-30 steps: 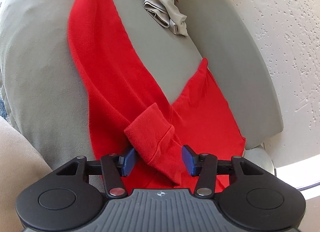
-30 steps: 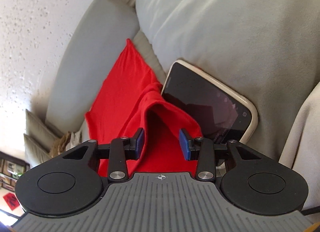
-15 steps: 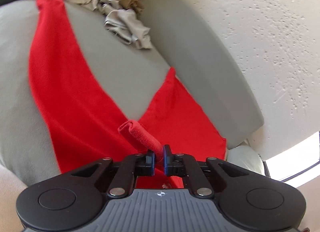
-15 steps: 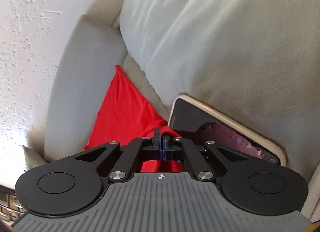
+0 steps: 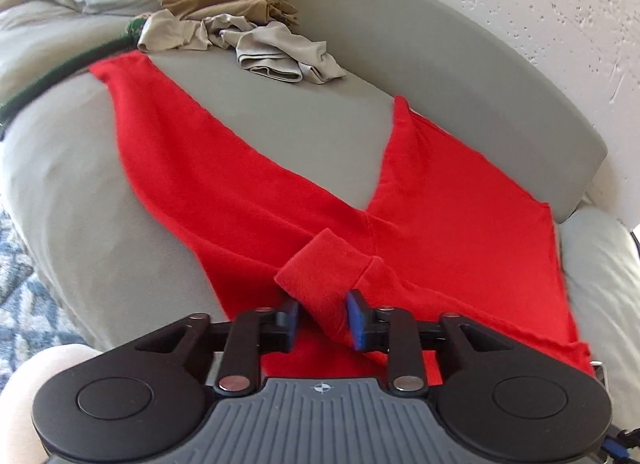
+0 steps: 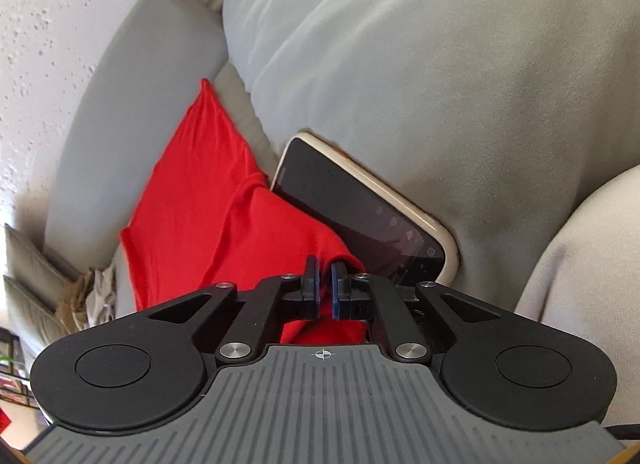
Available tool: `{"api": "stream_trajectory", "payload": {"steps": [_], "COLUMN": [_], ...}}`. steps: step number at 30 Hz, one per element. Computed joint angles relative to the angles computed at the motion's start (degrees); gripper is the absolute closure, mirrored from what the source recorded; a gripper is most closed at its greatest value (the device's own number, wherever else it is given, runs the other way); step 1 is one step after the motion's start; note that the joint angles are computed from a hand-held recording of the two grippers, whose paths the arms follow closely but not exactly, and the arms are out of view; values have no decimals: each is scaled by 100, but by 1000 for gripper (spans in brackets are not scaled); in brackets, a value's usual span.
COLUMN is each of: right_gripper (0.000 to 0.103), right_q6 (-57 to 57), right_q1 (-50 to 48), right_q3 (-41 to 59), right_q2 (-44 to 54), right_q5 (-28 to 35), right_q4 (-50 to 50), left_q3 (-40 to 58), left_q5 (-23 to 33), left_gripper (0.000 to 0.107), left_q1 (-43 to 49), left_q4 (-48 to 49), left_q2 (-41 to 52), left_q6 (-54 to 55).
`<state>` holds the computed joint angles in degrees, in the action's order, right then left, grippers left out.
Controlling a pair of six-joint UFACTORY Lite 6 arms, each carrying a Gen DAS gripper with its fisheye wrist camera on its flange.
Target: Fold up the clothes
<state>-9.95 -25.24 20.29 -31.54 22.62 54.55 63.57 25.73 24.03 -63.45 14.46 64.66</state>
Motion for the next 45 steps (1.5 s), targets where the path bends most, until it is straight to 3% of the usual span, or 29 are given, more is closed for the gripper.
{"api": "stream_trajectory", "payload": {"steps": [1,3,5,8,11,12,15,18,24,27,28,30,32,35,37,40,45], "right_gripper": [67,54,54,54,66,78,76,62,65,64,70,96,96,92,92,90,87], "right_q6": [384,1009,933,336,-735,-1280,-2091,-1597,-858,-455,-387,-443,-626,457,353,-1022,-1653], "right_q1": [-34,-76,-169,-139,232,271,338,532,808,1015,1087,1185,1171,1047,923,943,1343], "right_q3": [22,56,111,420,1015,1328,2467,3440,4857,5358,5480,5501,5216,4888,4866,4558,4396], "right_q2": [-207,-709,-1050,-967,-17,513,2184,3405,4955,5375,5494,5558,5254,4800,4678,4474,4623], "right_q5": [219,641,888,768,-2,-65,137,149,319,421,421,164,-325,-846,-511,-108,-287], "right_q4": [-443,-1196,-1332,-1026,-430,-89,163,-582,-1845,-2488,-2643,-2712,-2377,-3169,-3062,-2125,-1912], "left_q3": [-167,-504,-783,-922,-886,-857,-670,-548,-501,-499,-490,-424,-363,-333,-343,-401,-366], "left_q5": [-203,-442,-476,81,367,375,80,40,226,261,270,354,445,541,554,533,601], "left_gripper": [75,75,77,79,78,78,78,78,77,76,76,76,76,75,75,75,74], "left_q1": [-7,-10,-21,-281,-851,-1071,-1584,-1679,-1603,-1598,-1601,-1556,-1507,-1456,-1450,-1462,-1415], "left_q4": [48,-343,-989,-1589,-1648,-1665,-1626,-1490,-1488,-1608,-1623,-1552,-1490,-1502,-1535,-1601,-1550], "left_q2": [-209,-601,-922,-1006,-742,-602,-140,154,262,302,314,367,417,457,455,419,447], "left_q6": [25,419,1080,1922,2185,2241,2257,2189,2508,2718,2753,2660,2555,2495,2516,2560,2473]}}
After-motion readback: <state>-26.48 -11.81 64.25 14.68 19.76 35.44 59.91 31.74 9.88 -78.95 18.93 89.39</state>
